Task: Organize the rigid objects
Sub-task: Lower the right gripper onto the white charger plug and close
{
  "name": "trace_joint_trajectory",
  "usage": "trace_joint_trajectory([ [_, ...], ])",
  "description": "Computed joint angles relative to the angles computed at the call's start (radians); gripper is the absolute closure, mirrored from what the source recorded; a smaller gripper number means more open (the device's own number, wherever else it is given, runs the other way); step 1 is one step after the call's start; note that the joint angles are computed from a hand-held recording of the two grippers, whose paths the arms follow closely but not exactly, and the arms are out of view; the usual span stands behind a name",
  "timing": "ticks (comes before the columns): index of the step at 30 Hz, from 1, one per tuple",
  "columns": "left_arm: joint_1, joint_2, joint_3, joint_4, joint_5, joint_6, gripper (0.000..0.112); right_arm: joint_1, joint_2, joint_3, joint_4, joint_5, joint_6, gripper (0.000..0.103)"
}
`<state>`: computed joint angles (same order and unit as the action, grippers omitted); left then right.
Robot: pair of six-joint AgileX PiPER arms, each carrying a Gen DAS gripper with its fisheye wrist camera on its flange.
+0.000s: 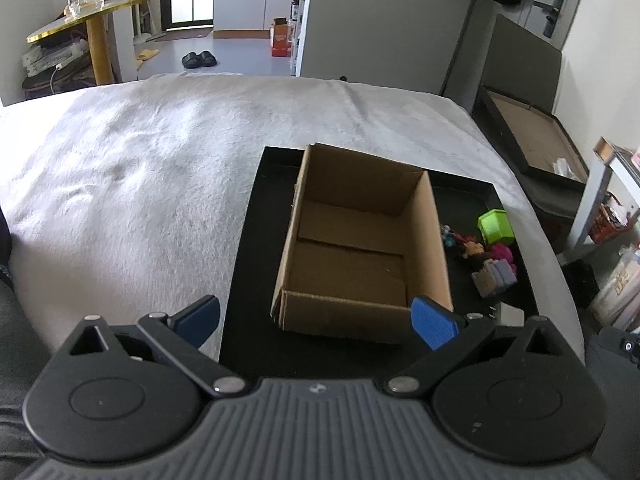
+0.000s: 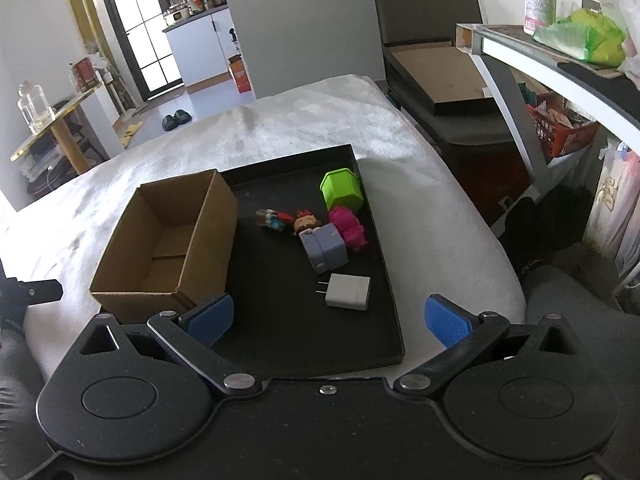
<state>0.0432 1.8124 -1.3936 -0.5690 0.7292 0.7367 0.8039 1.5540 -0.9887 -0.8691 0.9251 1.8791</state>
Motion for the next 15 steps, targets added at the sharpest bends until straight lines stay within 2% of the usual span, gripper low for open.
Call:
trace_joint_trajectory([
  [5,-0.011,0.064,-0.062,0.011,-0.017,-0.052,0.012,-0.054,0.011,0.026,-0.016,-0.067,0.010,0.003],
  [12,-0.024,0.142,-0.127,0.014,-0.041,-0.086,0.013,-0.140,0.055,0.026,0.003,-0.175,-0.036,0.019],
  [15,-0.029,0.187,-0.166,0.017,-0.043,-0.097,0.015,-0.161,0.079,0.023,0.004,-0.203,-0.036,0.020],
])
